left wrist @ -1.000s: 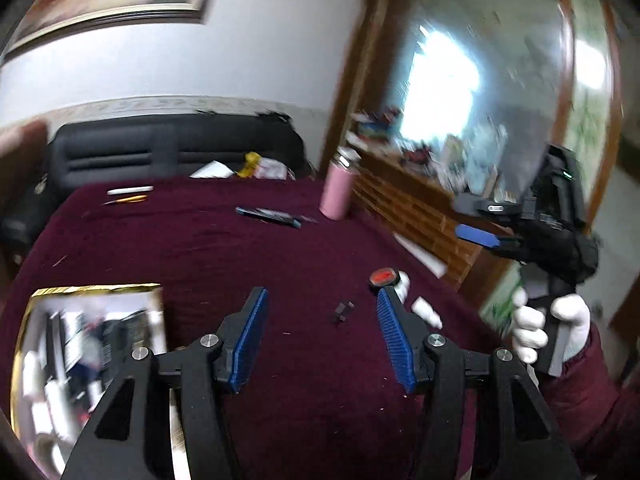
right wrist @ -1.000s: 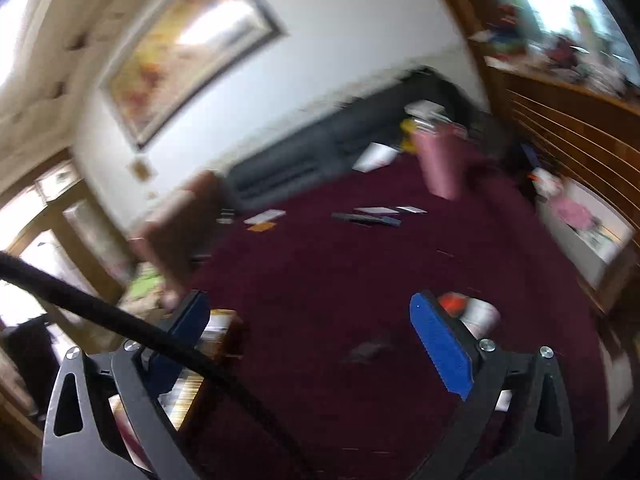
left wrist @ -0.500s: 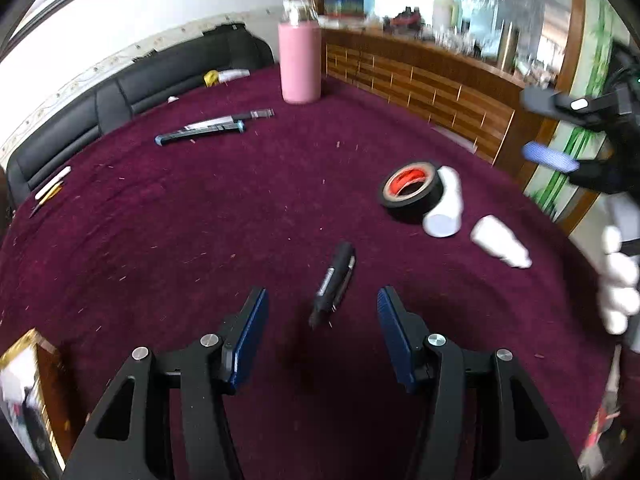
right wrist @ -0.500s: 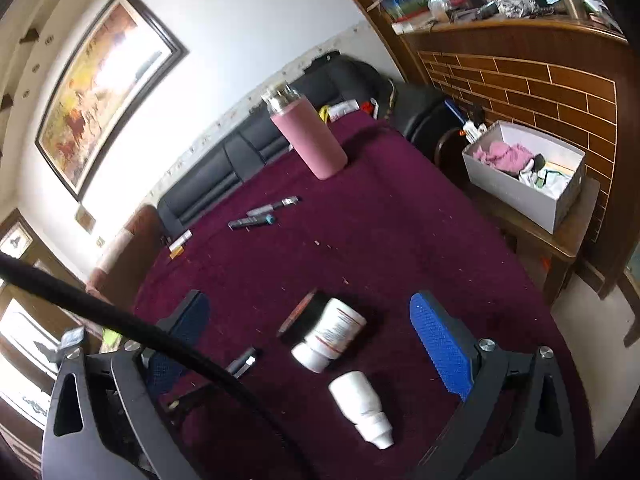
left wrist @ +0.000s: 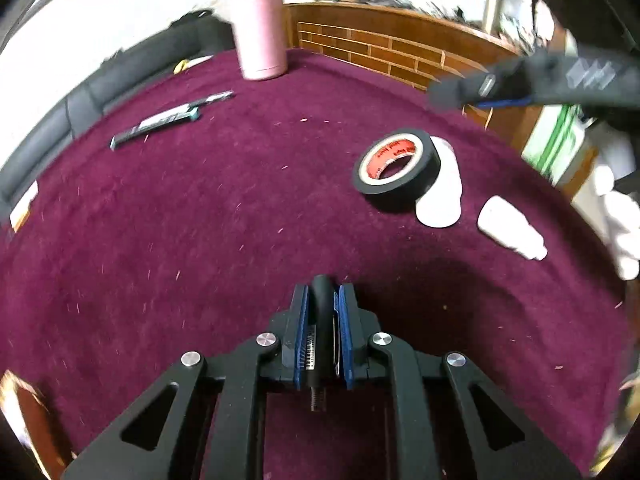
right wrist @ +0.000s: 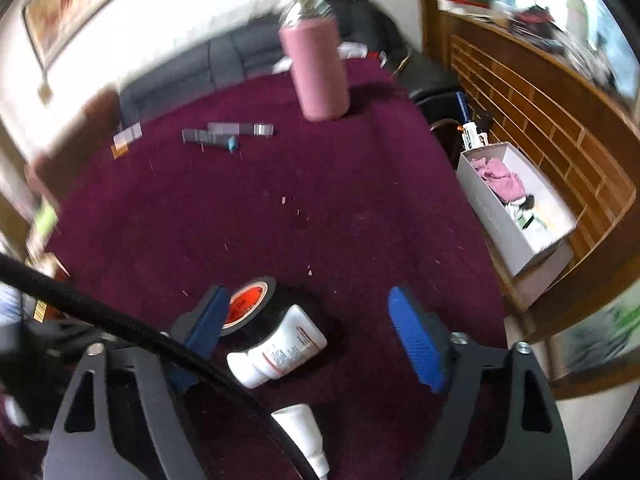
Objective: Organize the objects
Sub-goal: 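Grasp a black marker with the left gripper while the right grasps a red-lined tape roll, then carry the marker and tape roll toward the tray with both grippers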
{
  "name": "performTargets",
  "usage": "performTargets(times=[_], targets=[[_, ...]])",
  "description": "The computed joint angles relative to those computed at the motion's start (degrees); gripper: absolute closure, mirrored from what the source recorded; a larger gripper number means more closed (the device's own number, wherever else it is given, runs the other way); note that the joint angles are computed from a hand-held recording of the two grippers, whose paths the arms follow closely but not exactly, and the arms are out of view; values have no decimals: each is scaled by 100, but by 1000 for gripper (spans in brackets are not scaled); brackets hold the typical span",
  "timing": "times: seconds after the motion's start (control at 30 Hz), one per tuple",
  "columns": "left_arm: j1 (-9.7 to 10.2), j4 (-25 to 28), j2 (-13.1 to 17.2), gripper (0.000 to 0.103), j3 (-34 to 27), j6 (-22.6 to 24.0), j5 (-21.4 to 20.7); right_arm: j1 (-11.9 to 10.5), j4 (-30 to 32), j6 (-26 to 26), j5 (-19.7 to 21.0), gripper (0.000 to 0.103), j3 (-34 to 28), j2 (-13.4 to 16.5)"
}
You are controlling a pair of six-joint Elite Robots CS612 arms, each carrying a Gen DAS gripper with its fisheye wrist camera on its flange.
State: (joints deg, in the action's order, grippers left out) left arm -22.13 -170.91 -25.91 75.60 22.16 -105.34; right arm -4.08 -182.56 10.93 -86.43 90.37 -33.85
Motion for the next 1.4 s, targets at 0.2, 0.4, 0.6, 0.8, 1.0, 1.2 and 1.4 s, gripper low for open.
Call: performTargets(times=[0.2, 0.4, 0.6, 0.8, 1.0, 1.2, 1.4], targets=[[222, -308, -235, 92, 351, -431, -497, 256, 1771, -757, -799, 52, -801, 190], [322, -538, -367, 92, 611, -549, -733, 460, 2333, -1253, -1476, 86, -958, 169], [475, -807, -398, 92, 751, -800, -998, 443, 2383, -1087, -1332, 95, -780, 67], [624, -1131, -459, 92, 946, -1060, -1185, 429, 2249, -853, -1311, 94, -785, 94], [671, -1166, -481, 92, 1080, -1083, -1207, 445, 2234, -688, -1543, 76, -956, 193], [678, -1128, -444, 92, 1101, -1146, -1206, 406, 2026, -593, -1499, 64, -926, 177], [631, -752, -346, 92, 959, -1154, -983, 424, 2100, -823, -1663, 61, -1091, 289]])
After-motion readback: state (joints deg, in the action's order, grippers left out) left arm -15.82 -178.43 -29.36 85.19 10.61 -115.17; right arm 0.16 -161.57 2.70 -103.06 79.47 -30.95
